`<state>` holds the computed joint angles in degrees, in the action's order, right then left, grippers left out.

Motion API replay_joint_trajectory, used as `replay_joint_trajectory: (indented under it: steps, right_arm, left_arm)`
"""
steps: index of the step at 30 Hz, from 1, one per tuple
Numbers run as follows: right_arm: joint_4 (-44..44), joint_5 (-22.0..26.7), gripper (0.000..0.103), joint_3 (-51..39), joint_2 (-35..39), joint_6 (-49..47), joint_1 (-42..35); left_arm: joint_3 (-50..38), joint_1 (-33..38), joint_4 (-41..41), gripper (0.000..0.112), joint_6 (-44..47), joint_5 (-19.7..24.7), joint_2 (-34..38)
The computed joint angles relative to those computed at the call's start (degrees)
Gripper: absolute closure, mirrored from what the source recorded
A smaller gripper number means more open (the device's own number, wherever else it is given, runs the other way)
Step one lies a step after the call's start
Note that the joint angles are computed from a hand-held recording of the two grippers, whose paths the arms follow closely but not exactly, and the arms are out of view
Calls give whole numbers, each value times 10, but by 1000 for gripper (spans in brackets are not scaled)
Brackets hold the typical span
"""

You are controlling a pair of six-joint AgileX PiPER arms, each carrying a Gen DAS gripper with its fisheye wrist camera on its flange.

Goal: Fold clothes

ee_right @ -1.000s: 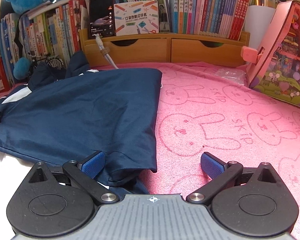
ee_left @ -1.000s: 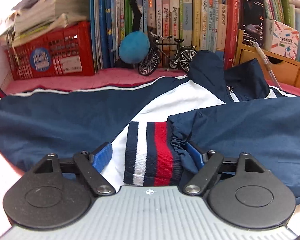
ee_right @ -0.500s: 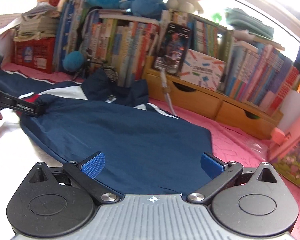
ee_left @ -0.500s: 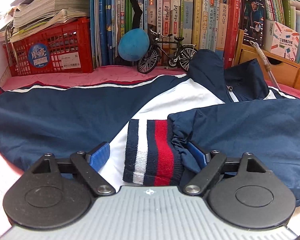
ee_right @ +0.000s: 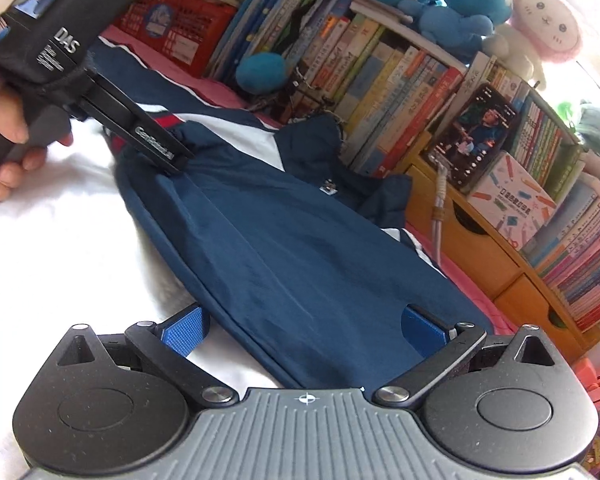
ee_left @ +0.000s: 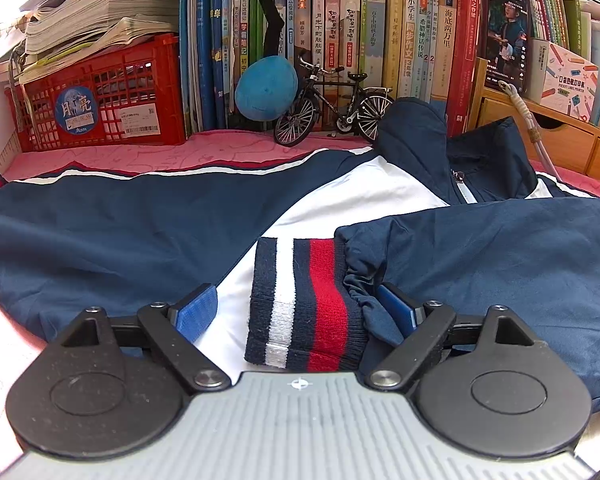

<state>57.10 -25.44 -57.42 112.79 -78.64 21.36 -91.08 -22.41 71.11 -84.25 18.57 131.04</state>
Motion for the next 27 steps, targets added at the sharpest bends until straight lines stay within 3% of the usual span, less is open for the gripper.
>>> replay_joint_trajectory:
  steps: [7, 11, 14, 17, 18, 27]
  right_arm:
    - [-94, -144, 0, 54, 28, -57, -33]
    - [-114, -156, 0, 88, 10, -53, -85]
    - [-151, -192, 0, 109, 16, -18, -141]
    - [-237, -188, 1, 124, 15, 71, -211]
    - [-247, -198, 1, 123, 22, 79, -225]
    - [-342, -121, 1, 112, 13, 174, -283]
  left_arm:
    - [-1, 0, -1, 23, 1, 1, 1]
    - [-1, 0, -2, 23, 2, 1, 1]
    - [-1, 2, -8, 19, 10, -4, 1]
    - [-5, 4, -43, 10, 56, -15, 3]
    - [-6, 2, -38, 10, 55, -10, 4]
    - [-6, 4, -45, 10, 61, -14, 4]
